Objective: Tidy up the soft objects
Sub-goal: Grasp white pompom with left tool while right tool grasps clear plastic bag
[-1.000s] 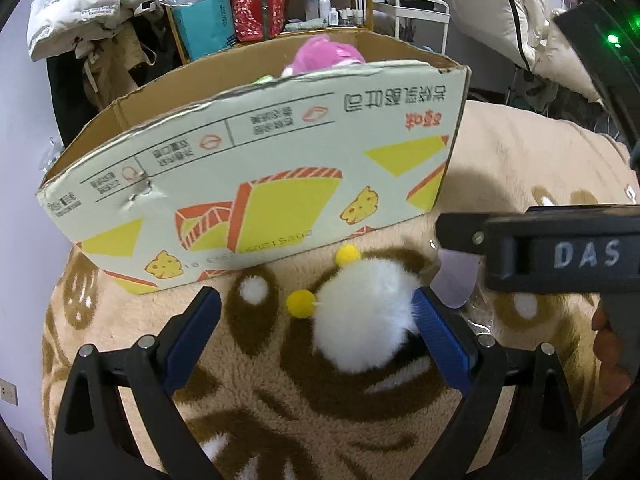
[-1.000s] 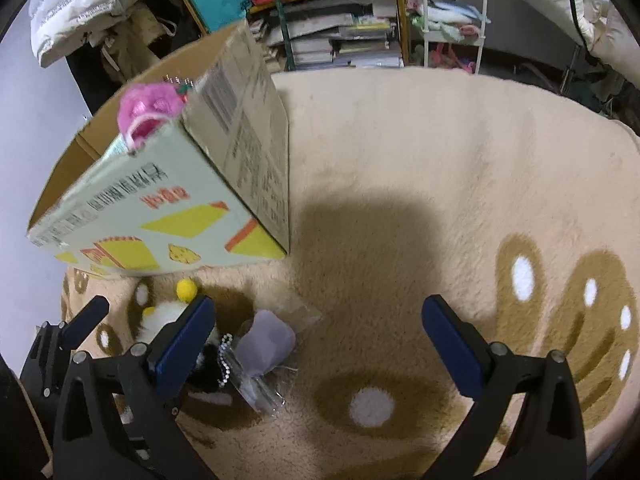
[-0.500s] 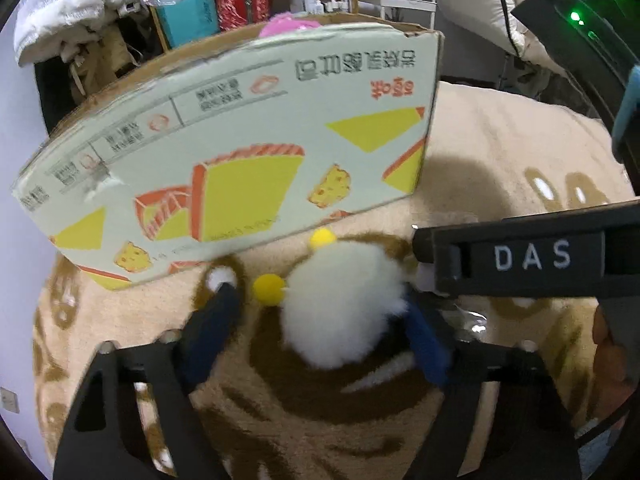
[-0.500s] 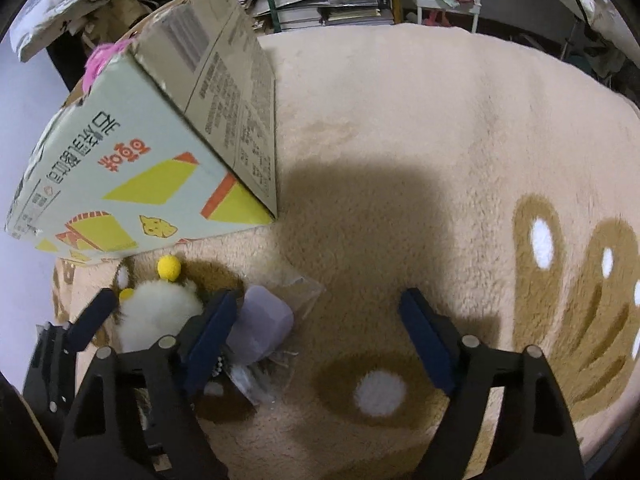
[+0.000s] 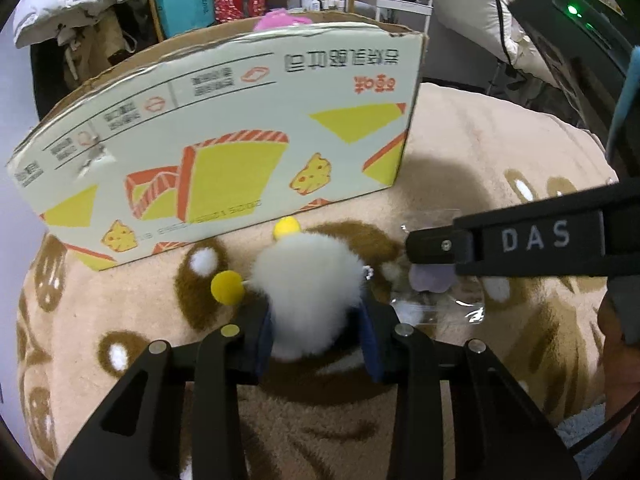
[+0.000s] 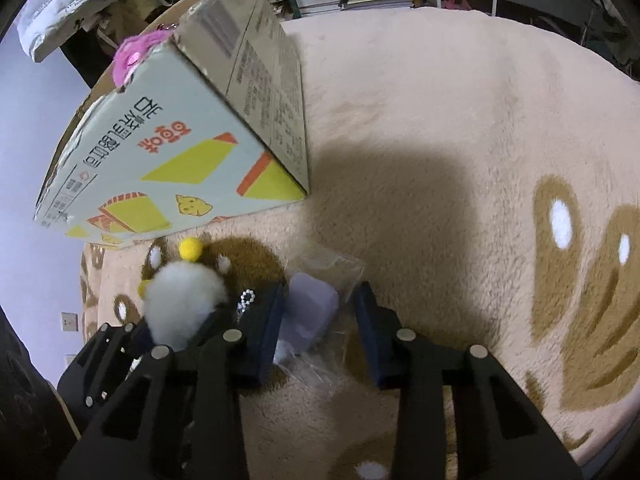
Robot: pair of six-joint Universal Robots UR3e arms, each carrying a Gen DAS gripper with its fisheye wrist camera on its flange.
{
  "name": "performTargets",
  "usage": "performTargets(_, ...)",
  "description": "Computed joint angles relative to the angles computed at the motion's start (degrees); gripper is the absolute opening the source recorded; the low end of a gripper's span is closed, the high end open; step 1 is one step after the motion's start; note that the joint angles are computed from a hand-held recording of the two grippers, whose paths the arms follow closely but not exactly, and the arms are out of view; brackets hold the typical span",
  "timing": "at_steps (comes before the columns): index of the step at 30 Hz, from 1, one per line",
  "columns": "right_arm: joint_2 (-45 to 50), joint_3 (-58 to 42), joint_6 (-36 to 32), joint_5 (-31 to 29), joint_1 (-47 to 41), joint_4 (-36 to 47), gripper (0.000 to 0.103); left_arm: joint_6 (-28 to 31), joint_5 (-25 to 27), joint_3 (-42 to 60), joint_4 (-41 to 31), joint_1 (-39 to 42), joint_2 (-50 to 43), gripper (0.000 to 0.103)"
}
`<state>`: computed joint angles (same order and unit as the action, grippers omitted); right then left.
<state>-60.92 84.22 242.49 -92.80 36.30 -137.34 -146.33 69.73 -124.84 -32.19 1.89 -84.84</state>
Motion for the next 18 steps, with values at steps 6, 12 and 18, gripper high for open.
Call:
performTargets(6,-1.03,-0.41,-1.8,-2.45,0.85,-0.5,0.021,-0.29,2.29,-1.41,0.3,1.23,2.57,0.035)
performTargets(12,-1.55,-2.71,-2.78,-6.92,3.05,0.9,0.018,0.11,1.84,-3.03,-1.76,5.84,7.16,0.035)
performTargets(18,-2.63,-5.47,-3.35,-13.71,6.51,2.1,0.018,1.25,-1.31,-1.93,-4.68,11.66,11.94,0.035)
